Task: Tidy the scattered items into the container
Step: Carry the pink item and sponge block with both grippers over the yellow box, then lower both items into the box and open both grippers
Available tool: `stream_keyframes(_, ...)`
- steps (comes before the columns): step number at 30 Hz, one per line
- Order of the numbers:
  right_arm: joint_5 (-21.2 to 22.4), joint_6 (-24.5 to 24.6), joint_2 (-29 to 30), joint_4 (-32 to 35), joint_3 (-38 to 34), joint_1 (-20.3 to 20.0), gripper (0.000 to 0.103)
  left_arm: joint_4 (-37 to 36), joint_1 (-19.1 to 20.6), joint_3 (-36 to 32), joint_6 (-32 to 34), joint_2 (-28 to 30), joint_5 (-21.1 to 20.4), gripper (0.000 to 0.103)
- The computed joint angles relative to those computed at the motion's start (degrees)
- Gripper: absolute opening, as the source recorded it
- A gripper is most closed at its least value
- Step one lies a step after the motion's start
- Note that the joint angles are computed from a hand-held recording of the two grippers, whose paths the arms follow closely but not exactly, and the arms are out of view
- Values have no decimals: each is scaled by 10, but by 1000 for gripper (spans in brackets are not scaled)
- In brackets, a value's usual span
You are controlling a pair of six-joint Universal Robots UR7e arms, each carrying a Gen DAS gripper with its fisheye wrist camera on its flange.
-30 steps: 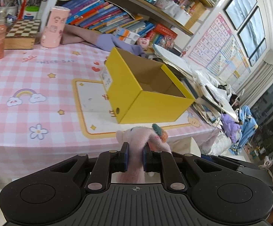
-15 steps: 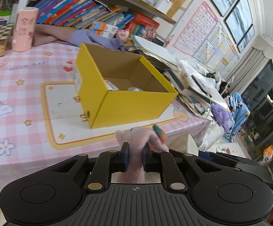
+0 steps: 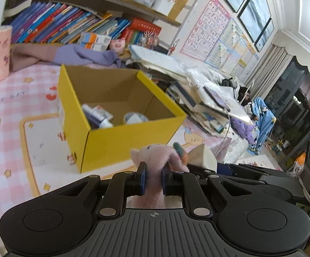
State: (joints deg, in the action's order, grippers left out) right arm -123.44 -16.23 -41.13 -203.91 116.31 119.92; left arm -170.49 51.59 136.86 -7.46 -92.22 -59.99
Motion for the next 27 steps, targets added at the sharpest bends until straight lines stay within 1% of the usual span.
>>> stream_keyframes(5,20,-49,5,-19,-28,-9,36,-53,0,-20,40,31,3,13)
stream_keyframes(9,47,-81,10,-7,-60,-21,36,-91,7,-42,63,62,11,13)
stream_keyframes(17,100,-123,20,63,-127,-52,36,-125,22,-93,64,125,44,13)
stream_keyframes(22,139,-150,29,118,-172,-74,36,-134,28,-126,58,167,80,13)
stream_keyframes(27,161,-177,49,185,-225,-95,36,-121,41,-162,39,212,116,14)
